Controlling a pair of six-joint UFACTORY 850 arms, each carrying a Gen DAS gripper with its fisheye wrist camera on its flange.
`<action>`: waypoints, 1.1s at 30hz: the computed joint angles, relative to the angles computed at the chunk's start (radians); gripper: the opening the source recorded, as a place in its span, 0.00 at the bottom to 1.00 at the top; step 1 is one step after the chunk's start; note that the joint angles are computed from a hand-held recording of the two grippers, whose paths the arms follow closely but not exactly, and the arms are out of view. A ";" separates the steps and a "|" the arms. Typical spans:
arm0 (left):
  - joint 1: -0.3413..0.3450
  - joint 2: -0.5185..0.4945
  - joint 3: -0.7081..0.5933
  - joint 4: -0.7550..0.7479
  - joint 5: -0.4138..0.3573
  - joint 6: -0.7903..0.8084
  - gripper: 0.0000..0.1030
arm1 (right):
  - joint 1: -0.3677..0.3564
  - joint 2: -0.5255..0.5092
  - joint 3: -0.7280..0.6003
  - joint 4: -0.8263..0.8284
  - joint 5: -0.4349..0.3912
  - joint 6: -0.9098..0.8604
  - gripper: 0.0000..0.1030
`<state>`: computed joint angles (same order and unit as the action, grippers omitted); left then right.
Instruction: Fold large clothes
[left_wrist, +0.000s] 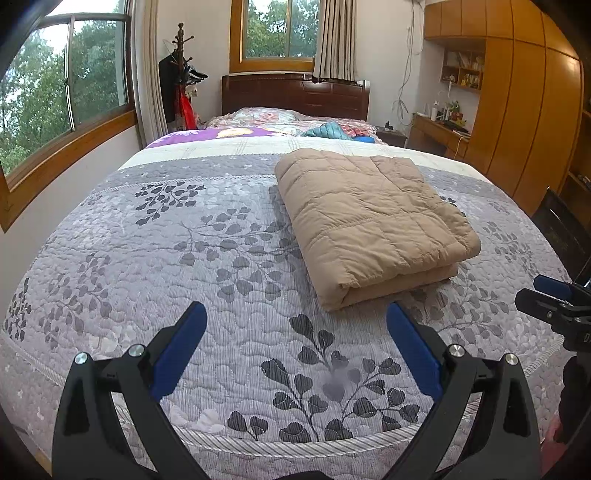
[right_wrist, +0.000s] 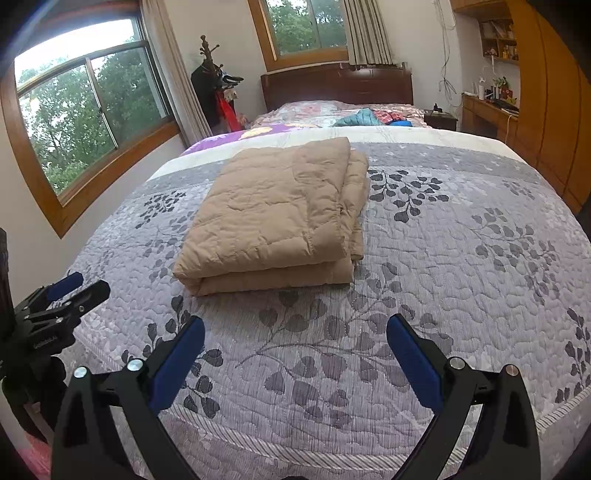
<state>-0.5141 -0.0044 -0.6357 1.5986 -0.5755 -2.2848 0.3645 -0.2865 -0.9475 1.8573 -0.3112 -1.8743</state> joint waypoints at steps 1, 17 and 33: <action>0.000 0.000 -0.001 0.000 0.000 0.000 0.94 | 0.000 0.000 0.000 0.000 -0.001 -0.001 0.96; 0.011 -0.002 0.000 -0.004 0.022 0.007 0.94 | 0.000 -0.008 -0.007 -0.022 0.002 0.013 0.96; 0.020 -0.007 -0.002 -0.010 0.035 0.026 0.94 | 0.001 -0.016 -0.014 -0.058 0.003 0.045 0.96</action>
<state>-0.4936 -0.0119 -0.6376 1.5887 -0.5406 -2.2584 0.3650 -0.3028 -0.9613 1.7995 -0.3080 -1.8298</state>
